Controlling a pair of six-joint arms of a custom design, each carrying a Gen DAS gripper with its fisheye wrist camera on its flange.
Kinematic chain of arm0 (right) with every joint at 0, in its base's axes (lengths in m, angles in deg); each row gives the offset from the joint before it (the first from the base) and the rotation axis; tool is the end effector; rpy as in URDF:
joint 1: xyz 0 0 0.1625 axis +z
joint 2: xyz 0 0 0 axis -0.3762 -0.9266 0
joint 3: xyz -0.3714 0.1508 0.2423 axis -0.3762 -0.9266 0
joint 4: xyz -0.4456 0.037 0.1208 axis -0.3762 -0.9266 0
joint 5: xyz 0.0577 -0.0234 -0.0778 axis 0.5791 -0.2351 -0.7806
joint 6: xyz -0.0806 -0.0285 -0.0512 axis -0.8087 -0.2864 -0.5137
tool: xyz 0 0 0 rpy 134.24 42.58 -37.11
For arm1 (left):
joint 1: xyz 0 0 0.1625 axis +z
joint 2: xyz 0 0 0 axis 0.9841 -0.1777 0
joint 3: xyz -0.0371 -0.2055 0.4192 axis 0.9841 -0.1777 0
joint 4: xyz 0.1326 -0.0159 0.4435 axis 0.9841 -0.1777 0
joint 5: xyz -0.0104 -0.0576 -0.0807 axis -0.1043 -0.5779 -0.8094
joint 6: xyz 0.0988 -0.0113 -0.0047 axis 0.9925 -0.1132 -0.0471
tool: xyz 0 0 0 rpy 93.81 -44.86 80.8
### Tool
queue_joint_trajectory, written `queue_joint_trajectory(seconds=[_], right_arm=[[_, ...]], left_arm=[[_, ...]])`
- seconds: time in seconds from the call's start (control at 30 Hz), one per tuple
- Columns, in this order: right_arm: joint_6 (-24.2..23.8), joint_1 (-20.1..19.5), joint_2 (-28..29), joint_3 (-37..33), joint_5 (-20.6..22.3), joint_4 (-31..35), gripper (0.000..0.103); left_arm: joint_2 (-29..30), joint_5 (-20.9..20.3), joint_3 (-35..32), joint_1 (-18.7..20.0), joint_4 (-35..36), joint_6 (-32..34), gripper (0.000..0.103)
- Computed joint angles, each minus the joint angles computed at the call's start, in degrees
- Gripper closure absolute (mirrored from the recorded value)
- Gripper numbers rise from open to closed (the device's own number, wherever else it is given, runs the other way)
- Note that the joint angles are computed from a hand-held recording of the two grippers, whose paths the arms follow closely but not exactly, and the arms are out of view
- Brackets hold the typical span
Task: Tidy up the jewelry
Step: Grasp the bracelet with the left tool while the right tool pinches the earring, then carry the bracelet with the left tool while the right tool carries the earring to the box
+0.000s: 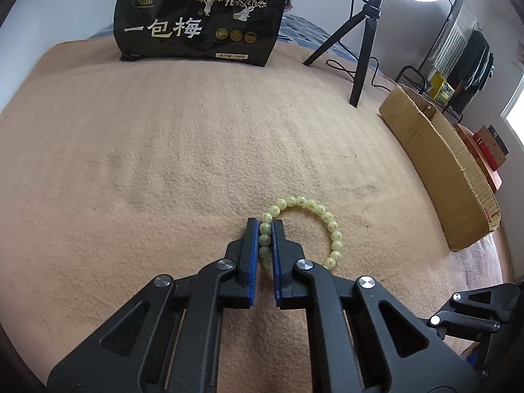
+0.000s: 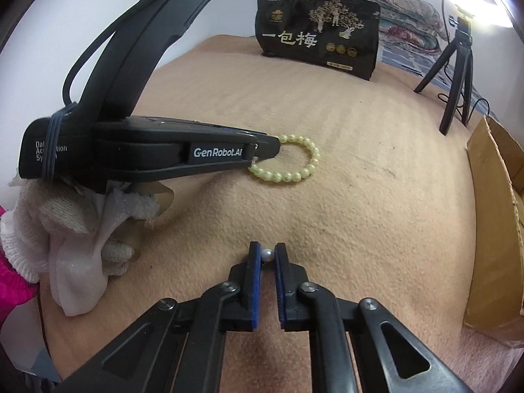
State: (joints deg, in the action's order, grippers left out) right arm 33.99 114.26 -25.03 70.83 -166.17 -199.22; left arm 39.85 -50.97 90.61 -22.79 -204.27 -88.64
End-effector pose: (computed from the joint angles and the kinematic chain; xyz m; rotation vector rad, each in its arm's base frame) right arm 0.1270 -0.7700 0.2870 0.9029 -2.4728 0.3736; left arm -0.3278 -0.8522 0.0252 0.4311 2.5762 -0.7080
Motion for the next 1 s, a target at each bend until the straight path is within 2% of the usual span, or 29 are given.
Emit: queue_joint_trajectory(seconds=[0.33, 0.77, 1.0], right_arm=[[0.47, -0.04, -2.44, 1.72, 1.49, -0.69, 0.097], [1.28, -0.79, -7.48, 3.48, 1.74, -2.35, 0.097], [1.1, -1.08, -10.44, 4.56, 1.58, -3.87, 0.097]], left_arm=[[-3.31, 0.93, 4.44, -0.91, -3.8, -1.85, 0.098], [-7.83, 3.57, 10.3, -3.72, -10.39, 0.03, 0.098], [-8.93, 2.56, 11.81, -5.31, -12.64, 0.89, 0.098]])
